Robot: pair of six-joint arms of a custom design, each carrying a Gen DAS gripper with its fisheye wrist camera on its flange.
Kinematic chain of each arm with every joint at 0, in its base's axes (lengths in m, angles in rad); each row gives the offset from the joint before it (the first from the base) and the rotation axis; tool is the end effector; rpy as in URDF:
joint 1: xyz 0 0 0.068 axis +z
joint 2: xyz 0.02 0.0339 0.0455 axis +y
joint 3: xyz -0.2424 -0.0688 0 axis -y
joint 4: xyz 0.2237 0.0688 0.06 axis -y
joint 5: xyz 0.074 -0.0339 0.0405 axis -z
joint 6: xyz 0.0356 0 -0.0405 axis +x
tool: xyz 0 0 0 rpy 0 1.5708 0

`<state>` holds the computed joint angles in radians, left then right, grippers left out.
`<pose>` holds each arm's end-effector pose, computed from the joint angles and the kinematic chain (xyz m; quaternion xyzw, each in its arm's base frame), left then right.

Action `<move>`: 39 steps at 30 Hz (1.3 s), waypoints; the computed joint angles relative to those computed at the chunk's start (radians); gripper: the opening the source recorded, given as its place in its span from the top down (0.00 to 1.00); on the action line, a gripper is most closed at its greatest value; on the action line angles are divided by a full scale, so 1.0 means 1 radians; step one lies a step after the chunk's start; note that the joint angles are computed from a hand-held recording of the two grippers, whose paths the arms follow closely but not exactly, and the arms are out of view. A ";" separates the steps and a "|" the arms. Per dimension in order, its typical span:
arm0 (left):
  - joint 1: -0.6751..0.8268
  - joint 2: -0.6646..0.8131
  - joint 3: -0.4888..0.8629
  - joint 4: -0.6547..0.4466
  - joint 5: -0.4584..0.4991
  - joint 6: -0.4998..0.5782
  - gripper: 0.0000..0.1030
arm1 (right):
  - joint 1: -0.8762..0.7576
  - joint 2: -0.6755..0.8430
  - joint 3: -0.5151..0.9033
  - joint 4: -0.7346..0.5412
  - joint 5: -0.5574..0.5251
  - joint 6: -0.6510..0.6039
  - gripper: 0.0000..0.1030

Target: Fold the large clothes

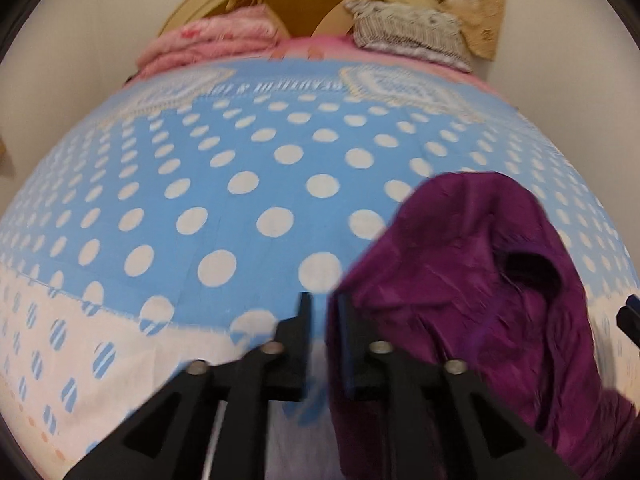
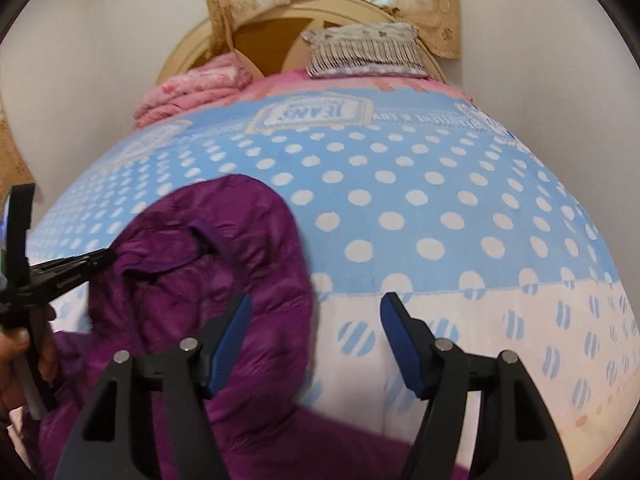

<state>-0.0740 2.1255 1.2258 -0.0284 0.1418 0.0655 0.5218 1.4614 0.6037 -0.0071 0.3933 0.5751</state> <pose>0.3978 -0.0345 0.0942 0.0883 0.9426 -0.0686 0.3148 0.2275 0.1151 0.1432 0.0920 0.9181 0.0203 0.3849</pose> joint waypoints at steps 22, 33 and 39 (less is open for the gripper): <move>0.032 -0.418 -0.380 0.248 0.308 0.194 0.98 | 0.086 -0.176 -0.025 0.001 0.098 -0.123 0.95; 0.413 -1.203 -1.061 0.240 0.713 0.389 0.95 | 0.814 -0.400 -0.100 -0.574 0.646 0.629 0.95; 0.814 -1.219 -1.100 -0.381 0.886 1.132 0.94 | 1.163 -0.077 -0.019 -0.915 0.593 1.299 0.95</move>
<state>0.7395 0.9069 0.1262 -0.4092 1.0275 1.1972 1.6845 1.3844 0.5851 -0.9226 0.9861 1.8743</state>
